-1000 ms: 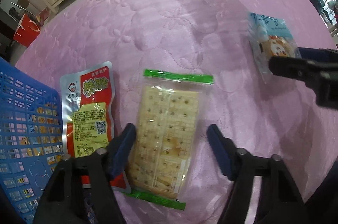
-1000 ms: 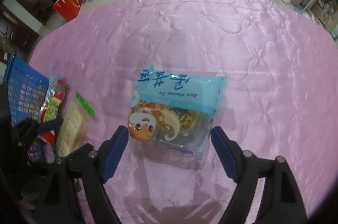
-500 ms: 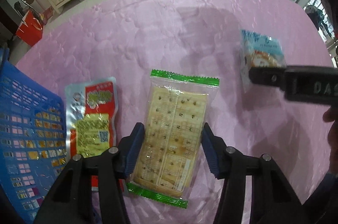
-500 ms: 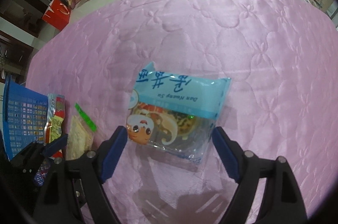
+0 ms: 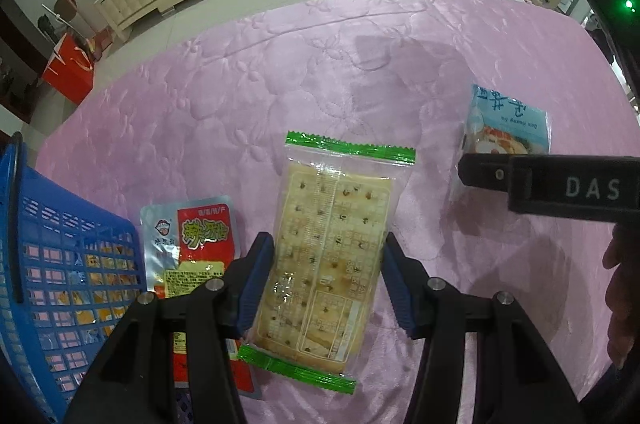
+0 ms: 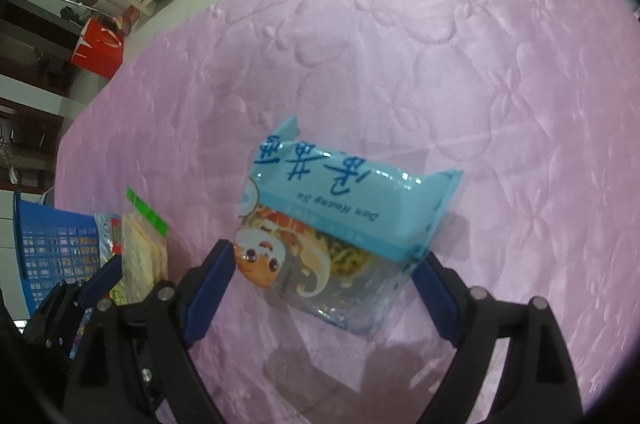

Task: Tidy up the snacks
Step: 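Grasp the cracker pack with the left tool while the right tool grasps the blue cake packet, then lift the cracker pack and blue cake packet and carry both over the basket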

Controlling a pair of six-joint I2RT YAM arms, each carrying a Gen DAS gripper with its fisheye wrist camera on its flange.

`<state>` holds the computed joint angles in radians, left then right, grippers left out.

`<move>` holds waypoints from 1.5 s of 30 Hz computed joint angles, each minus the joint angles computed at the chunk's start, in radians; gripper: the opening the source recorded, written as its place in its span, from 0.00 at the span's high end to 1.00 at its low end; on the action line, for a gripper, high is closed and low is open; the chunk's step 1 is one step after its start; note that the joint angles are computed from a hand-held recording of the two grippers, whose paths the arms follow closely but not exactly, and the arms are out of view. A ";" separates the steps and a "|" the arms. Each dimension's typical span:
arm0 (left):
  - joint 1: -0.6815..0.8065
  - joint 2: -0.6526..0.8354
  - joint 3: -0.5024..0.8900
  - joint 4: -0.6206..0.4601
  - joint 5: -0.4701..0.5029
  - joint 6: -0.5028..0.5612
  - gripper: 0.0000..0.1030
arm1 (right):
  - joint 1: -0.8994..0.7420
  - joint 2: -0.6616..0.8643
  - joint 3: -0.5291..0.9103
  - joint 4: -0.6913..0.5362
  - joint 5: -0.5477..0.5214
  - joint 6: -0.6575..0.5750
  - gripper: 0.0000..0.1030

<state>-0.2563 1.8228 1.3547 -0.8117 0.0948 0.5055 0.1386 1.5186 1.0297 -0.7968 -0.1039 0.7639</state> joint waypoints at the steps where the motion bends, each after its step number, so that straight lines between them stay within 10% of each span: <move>1: 0.000 -0.006 -0.011 0.007 0.002 0.003 0.50 | 0.013 -0.009 -0.008 0.005 0.018 -0.003 0.16; 5: 0.005 -0.047 -0.065 0.033 0.007 0.010 0.50 | 0.059 -0.051 -0.031 0.017 0.061 -0.040 0.30; 22: 0.115 -0.346 -0.232 -0.053 0.089 0.127 0.50 | 0.300 -0.394 -0.140 -0.187 0.149 0.145 0.31; 45: 0.617 -0.514 0.058 -0.533 0.443 0.546 0.50 | 0.945 -0.227 0.403 -0.610 0.561 0.583 0.31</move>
